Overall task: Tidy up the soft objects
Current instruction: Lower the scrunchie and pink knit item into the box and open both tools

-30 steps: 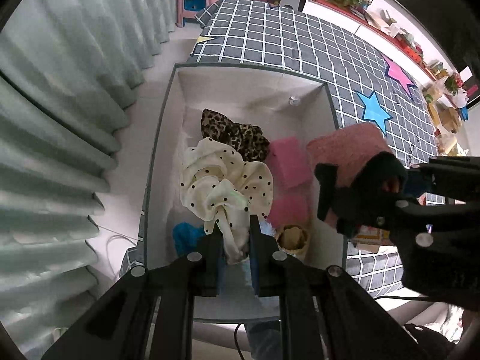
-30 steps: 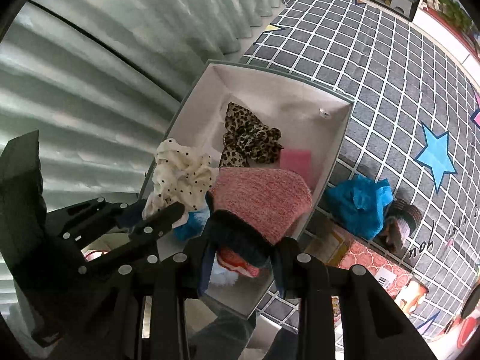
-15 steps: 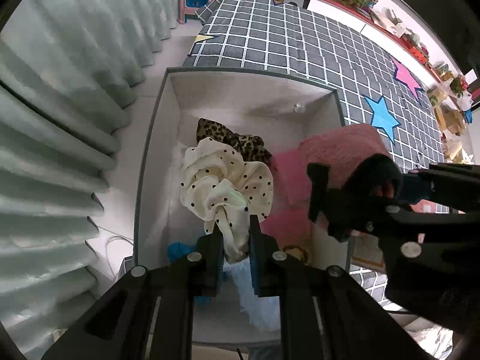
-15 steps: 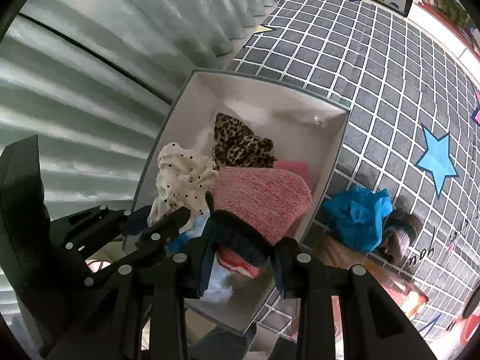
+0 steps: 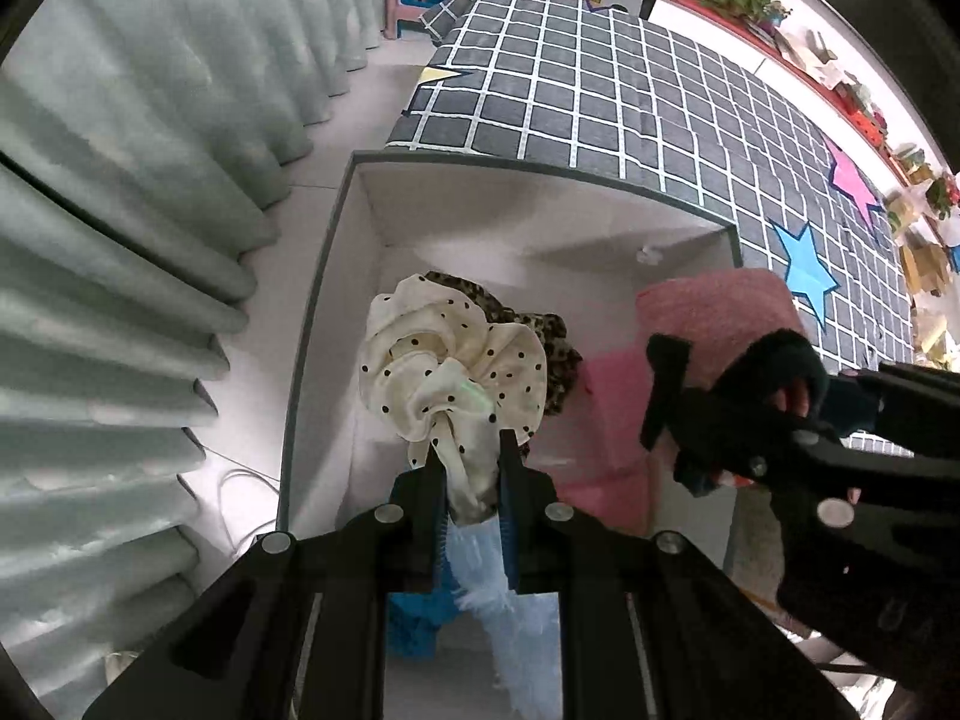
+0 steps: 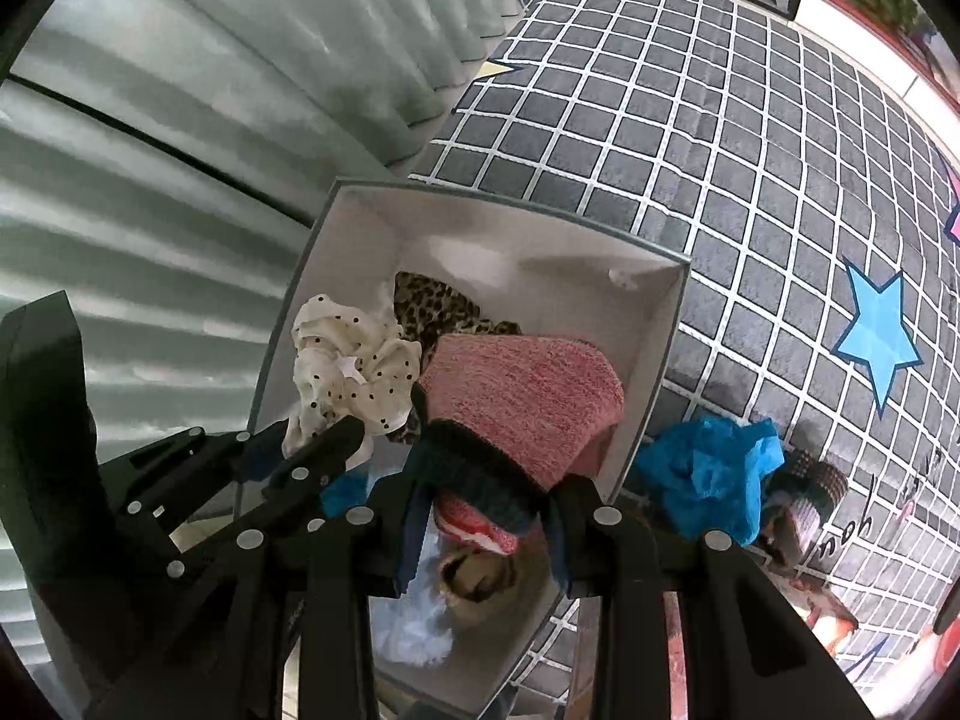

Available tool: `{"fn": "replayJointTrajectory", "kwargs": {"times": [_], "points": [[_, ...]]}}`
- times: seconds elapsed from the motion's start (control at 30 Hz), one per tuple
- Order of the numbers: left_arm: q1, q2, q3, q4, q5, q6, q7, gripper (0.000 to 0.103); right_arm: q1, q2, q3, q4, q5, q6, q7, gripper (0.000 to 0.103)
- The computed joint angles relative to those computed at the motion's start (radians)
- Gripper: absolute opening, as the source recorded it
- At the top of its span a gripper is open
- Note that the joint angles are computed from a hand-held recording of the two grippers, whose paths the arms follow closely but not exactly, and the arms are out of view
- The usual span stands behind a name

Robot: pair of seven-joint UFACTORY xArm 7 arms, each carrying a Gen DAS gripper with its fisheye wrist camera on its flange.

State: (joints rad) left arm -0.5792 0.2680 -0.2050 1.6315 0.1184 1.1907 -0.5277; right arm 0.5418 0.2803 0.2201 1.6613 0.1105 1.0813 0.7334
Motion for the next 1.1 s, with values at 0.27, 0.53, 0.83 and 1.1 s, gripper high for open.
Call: {"fn": "replayJointTrajectory", "kwargs": {"times": [0.27,0.53,0.83,1.1], "points": [[-0.002,0.023,0.004,0.021,-0.003,0.021,-0.010,0.015,-0.004,0.014,0.000,0.001,0.015,-0.006,-0.011,0.035],[-0.005,0.035,0.006,0.033,-0.003,0.036,-0.003,0.015,-0.014,0.015,0.000,-0.013,0.037,-0.016,-0.019,0.035],[-0.003,0.028,0.006,0.026,-0.012,0.018,0.000,0.018,-0.021,0.010,0.001,-0.022,0.050,-0.031,-0.028,0.035],[0.002,-0.011,0.002,-0.013,-0.006,-0.022,-0.006,0.073,-0.030,-0.011,0.005,-0.053,0.079,-0.061,-0.033,0.052]]}}
